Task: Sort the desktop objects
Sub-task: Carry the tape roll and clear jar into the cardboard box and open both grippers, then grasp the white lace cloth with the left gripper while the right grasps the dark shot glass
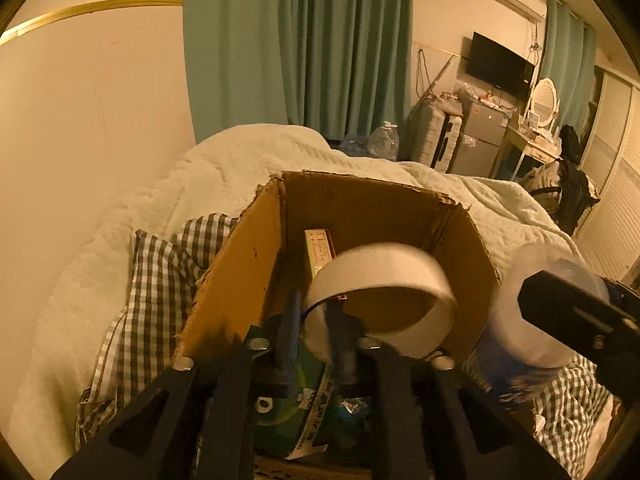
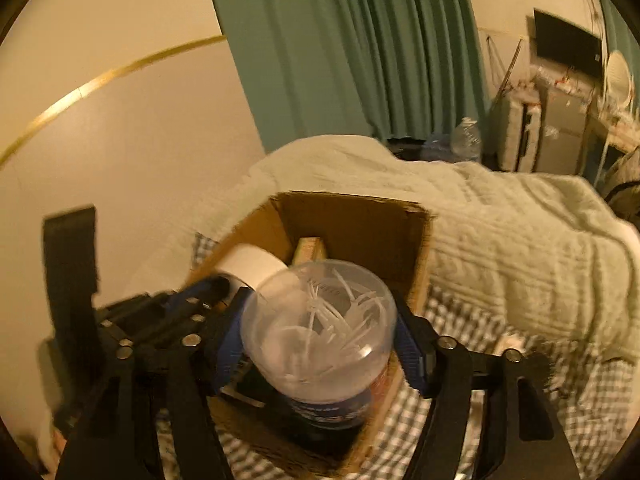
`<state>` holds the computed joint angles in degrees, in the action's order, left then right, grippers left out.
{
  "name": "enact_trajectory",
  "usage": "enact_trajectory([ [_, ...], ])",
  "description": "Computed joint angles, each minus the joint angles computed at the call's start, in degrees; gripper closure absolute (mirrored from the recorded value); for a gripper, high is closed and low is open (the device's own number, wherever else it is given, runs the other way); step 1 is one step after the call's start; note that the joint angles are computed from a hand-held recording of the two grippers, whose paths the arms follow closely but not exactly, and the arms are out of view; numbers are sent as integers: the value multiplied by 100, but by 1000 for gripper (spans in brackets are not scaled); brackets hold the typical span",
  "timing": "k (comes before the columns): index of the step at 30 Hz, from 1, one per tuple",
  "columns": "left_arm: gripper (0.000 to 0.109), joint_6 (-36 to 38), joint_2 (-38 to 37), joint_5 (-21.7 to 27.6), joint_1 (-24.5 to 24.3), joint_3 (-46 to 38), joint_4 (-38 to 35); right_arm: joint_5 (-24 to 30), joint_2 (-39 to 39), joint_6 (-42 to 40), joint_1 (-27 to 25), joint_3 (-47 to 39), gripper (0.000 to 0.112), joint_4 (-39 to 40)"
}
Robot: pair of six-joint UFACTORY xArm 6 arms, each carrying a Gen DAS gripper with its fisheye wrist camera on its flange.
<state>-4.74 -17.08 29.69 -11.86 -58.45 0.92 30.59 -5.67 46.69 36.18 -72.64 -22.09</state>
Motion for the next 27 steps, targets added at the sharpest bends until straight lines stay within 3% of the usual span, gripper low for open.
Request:
enact_trajectory([
  [2,37,-281,-88,-39,0,52,389,-32,-41,-35,0,7,41,20],
  [4,24,-849,-247,-250,22,210,1088,67,-119,144,46,14,41,-374],
  [6,22,-961,-380,-292,11,274,1328,120,-272,274,72,98,41,-683],
  [11,20,-872,-659,-163,-255,350,1111,574,-921,375,32,549,40,-1150],
  [19,17,-1412,-427,102,-1518,176,924,1207,-2490,397,-677,1927,40,-1109],
  [23,14,-2210,226,322,-2189,-218,1289,1243,-3136,160,-1279,2611,40,-778],
  [25,7,-2948,547,389,-2461,-418,2116,1191,-3370,-30,-1624,2945,40,-636],
  [27,6,-3737,965,602,-2765,-731,3133,1097,-3491,-155,-1883,3223,40,-527],
])
